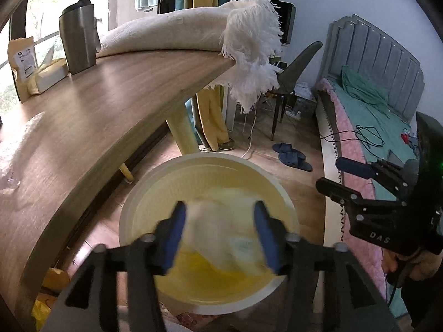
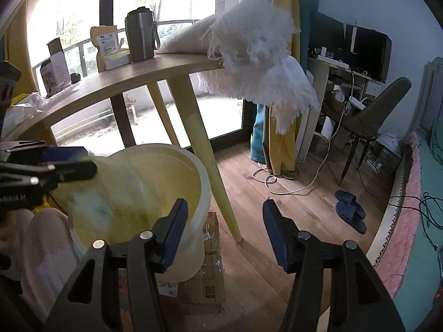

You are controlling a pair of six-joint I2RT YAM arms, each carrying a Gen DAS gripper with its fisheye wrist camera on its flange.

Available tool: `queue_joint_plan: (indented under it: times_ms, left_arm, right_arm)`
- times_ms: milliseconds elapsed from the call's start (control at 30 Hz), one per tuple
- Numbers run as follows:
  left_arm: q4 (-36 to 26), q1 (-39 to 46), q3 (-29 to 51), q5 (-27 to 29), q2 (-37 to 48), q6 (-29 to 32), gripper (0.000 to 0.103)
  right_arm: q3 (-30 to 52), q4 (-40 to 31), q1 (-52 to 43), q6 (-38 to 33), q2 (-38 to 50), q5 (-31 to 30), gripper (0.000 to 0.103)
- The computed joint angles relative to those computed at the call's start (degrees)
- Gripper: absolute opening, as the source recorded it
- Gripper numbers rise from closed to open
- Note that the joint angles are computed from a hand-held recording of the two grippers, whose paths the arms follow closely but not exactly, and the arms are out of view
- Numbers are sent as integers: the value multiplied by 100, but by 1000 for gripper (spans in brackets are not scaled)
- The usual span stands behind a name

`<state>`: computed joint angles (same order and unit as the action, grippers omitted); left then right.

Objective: Collect trash
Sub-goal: 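Lower the patterned bag into the bucket and open the left gripper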

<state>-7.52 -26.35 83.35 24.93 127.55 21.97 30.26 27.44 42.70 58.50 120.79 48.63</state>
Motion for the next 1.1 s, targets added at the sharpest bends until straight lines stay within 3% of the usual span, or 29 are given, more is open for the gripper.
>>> queue_joint_plan:
  times_ms: [133,600,1100]
  left_arm:
    - [-41,90,-12,140,-80,-66,59]
    - [581,926,-1324,743,-1521,-11,59]
    - [612,2299,-1604,1482,-2287,-113,60]
  right_arm:
    - [197,-273,-8,36,-76,-43,56]
    - [1085,-1565,425,-162,-697,217,56]
    - [3116,-2815,868,-1343,-596,511,62]
